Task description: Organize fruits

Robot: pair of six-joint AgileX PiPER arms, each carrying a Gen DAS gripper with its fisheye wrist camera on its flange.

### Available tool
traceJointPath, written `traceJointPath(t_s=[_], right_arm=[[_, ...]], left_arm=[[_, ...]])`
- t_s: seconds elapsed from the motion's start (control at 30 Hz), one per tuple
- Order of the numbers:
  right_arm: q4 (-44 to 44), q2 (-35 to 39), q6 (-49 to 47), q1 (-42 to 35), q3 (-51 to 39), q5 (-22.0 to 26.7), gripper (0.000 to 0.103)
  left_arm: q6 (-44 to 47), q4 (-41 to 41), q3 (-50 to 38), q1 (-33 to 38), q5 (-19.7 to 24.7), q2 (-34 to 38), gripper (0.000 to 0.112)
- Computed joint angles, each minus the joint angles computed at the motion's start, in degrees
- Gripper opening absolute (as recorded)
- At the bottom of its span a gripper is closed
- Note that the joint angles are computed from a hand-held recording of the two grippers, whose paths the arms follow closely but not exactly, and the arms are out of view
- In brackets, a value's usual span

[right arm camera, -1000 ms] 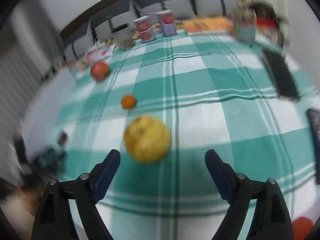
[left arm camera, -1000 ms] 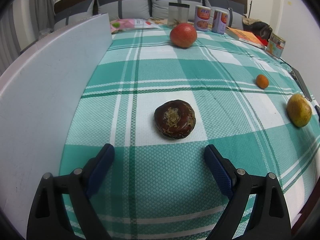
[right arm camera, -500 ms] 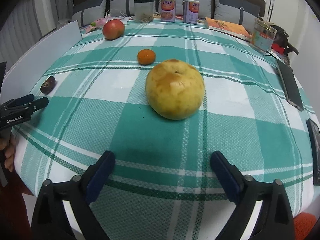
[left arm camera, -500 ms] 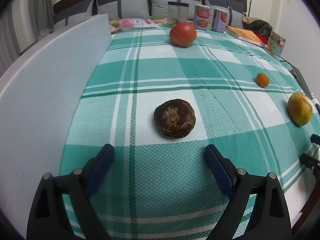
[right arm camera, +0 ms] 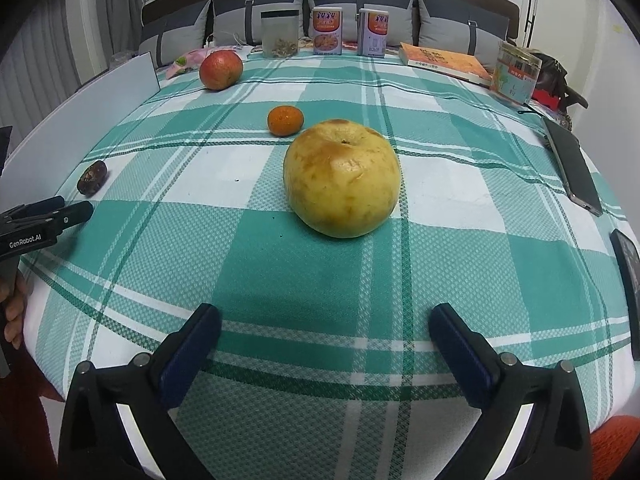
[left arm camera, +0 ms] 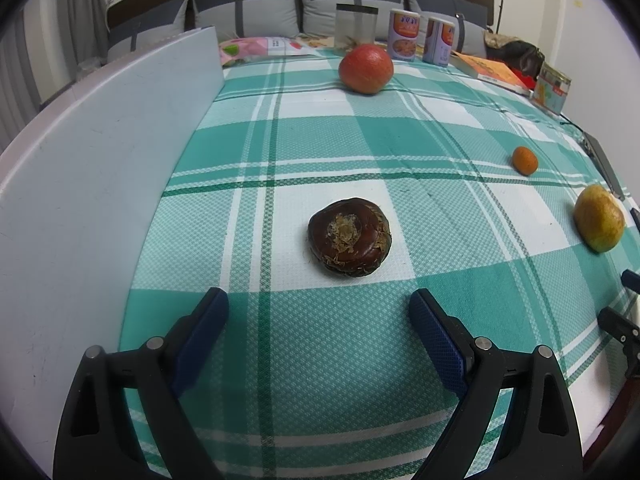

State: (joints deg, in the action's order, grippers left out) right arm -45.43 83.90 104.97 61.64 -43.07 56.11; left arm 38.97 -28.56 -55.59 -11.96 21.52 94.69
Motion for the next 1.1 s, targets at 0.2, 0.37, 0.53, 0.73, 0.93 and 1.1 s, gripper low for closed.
traceJointPath(t_s=[0.2, 0.37, 0.53, 0.73, 0.93, 1.1], right_arm=[[0.8, -0.2, -1.4, -0.7, -0.2, -0.5, 0.103], [5.3, -8.3, -7.6, -6.3, 2.1, -5.1, 0.102], [14.6, -13.7, -24.8, -18.8, -0.9, -9.3, 0.102], [26.6, 1.2, -50.6, -28.7, -16.1, -4.0, 0.085], [32.8, 0.3, -53.0, -31.8, -15.7, -5.0, 0.065], [41.1, -0.2, -57.8, -29.6, -25.0, -6.8, 0.065]], left_arm=[[5.8, -5.7, -7.0, 4.6, 14.9, 2.5, 0.098], [-0.7, -1.1, -16.0, 2.7, 23.8, 7.0, 0.096], [-10.2, 12.9, -19.7, -3.3, 20.3, 9.3, 0.066], [-12.3, 13.9, -24.0, -2.7, 23.8, 10.9, 0.043], [-6.4, 3.4, -20.2, 2.4, 28.0, 5.1, 0.043], [-2.2, -10.6, -25.5, 13.3, 44.6, 0.0, 0.042]])
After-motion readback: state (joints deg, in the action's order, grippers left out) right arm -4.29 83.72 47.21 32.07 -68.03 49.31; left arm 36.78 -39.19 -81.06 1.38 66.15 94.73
